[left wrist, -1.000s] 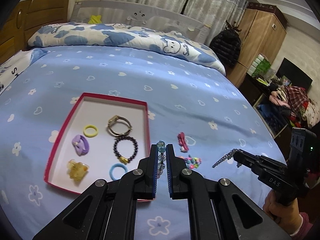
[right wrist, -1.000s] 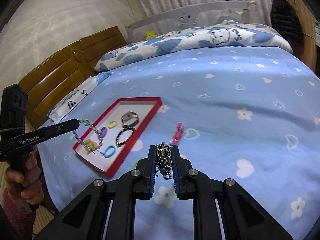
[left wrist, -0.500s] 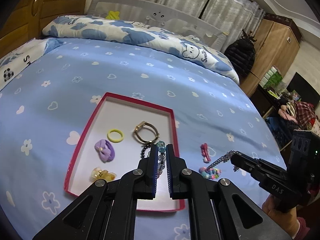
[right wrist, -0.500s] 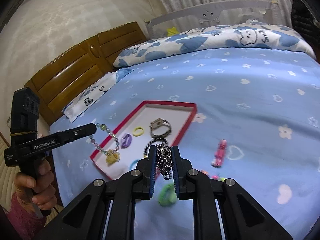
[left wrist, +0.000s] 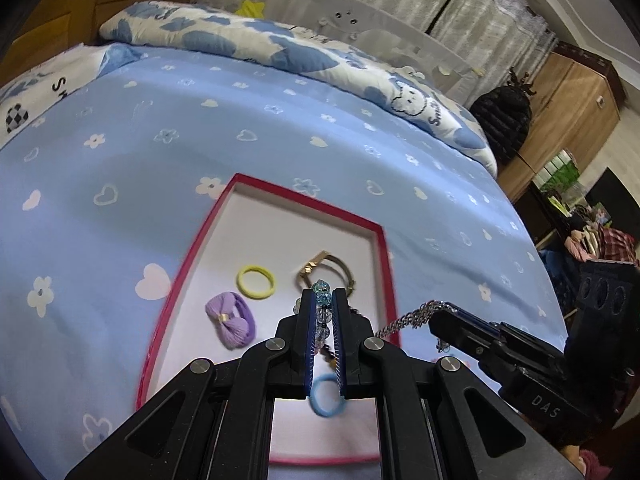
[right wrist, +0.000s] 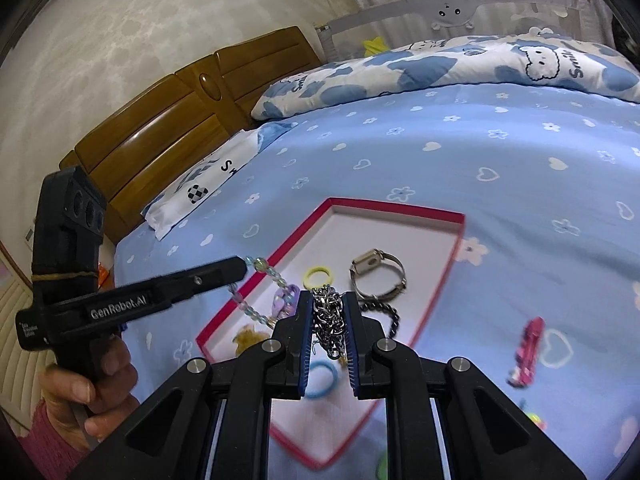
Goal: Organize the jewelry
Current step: 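Carry the silver chain and pastel bead bracelet over the red tray with both tools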
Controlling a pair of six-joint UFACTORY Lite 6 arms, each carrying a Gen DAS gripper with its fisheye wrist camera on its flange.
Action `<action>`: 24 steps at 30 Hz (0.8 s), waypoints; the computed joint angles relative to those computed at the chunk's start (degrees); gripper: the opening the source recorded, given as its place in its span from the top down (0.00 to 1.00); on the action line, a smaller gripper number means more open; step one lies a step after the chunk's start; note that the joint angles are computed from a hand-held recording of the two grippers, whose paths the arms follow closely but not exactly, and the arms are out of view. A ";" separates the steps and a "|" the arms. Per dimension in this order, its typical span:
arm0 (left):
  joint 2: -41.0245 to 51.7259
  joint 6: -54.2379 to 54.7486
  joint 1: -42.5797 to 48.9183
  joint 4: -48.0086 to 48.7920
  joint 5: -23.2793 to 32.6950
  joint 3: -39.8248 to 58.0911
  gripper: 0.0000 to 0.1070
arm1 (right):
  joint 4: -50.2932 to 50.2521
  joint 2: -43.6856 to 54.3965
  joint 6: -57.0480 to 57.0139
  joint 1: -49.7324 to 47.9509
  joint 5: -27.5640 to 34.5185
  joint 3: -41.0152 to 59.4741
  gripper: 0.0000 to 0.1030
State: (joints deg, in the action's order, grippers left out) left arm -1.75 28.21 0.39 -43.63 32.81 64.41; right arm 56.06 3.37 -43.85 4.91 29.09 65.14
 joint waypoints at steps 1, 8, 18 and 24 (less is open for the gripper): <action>1.29 0.35 0.30 -0.30 -0.27 0.46 0.94 | 0.55 1.67 -0.27 0.49 -0.49 1.09 0.86; 7.81 -2.18 2.34 1.80 -2.18 2.57 0.94 | -0.01 9.49 0.92 2.72 -2.51 5.31 0.86; 10.13 -15.62 -0.92 14.62 -6.82 1.92 0.94 | -1.19 15.63 1.50 4.19 -3.15 5.79 0.86; 10.57 -23.07 -2.69 21.91 -7.93 1.62 0.94 | -2.51 17.22 2.69 4.29 -3.17 5.93 0.86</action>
